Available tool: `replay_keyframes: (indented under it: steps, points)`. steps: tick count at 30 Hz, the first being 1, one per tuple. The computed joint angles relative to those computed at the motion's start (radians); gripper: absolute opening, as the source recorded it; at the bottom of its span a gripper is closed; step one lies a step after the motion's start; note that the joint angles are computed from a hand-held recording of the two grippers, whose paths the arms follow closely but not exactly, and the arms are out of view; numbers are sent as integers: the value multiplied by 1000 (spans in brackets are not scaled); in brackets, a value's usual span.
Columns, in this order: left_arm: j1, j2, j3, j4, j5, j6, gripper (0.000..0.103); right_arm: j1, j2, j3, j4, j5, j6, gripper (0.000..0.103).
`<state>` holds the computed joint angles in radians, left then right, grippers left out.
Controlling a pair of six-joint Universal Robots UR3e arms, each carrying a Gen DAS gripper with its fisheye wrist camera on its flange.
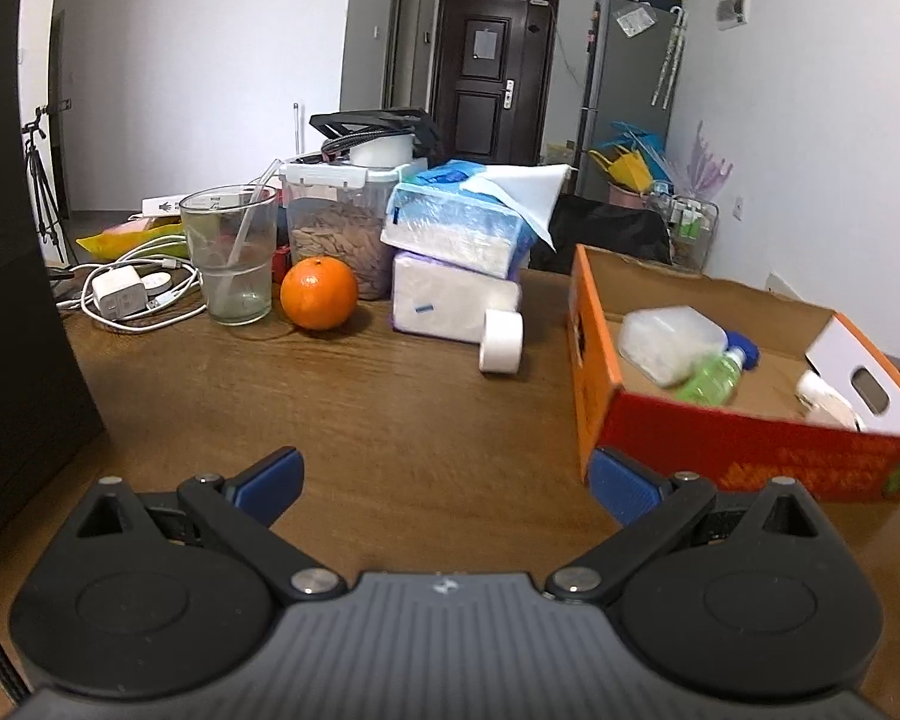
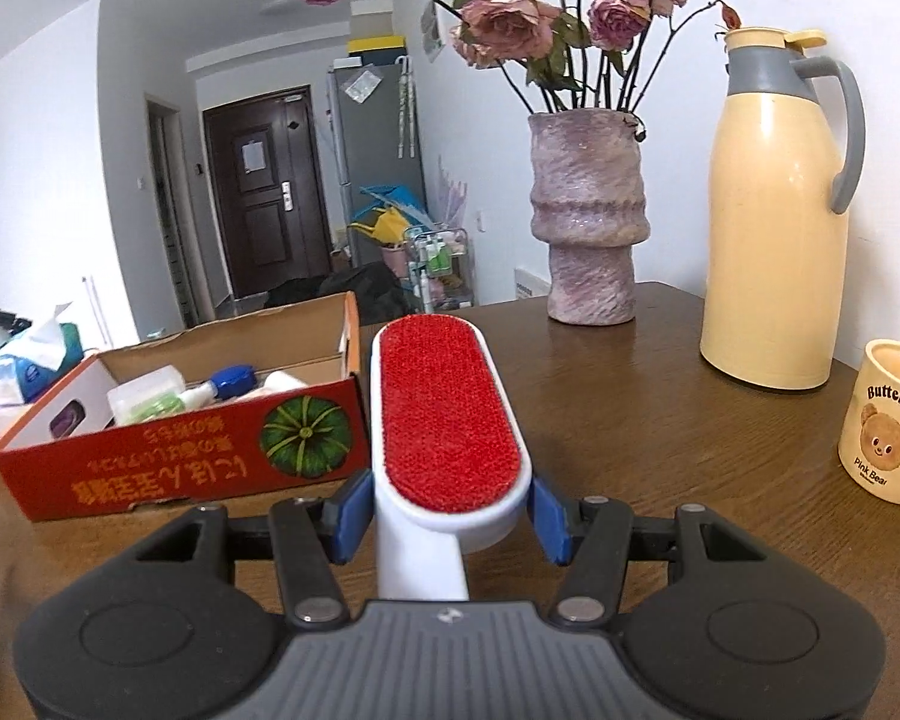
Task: Organize rigid objects
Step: 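Grasp the white tape roll with the left tool while the right tool holds the lint brush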
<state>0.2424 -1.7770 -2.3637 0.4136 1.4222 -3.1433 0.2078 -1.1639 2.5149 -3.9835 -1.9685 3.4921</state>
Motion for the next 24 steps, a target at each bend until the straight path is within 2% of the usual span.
replay_keyframes:
  steps: [6, 18, 24]
  points:
    - [-11, -127, 153, -4, 6, -3, 103, -7, 39, -49, 0, -22, -2, 55]
    - [-34, -332, 472, -108, -21, 33, 103, -43, 97, -156, 30, -11, -9, 55]
    - [-44, -417, 624, -189, -35, 62, 100, -58, 133, -232, 63, -14, -4, 55]
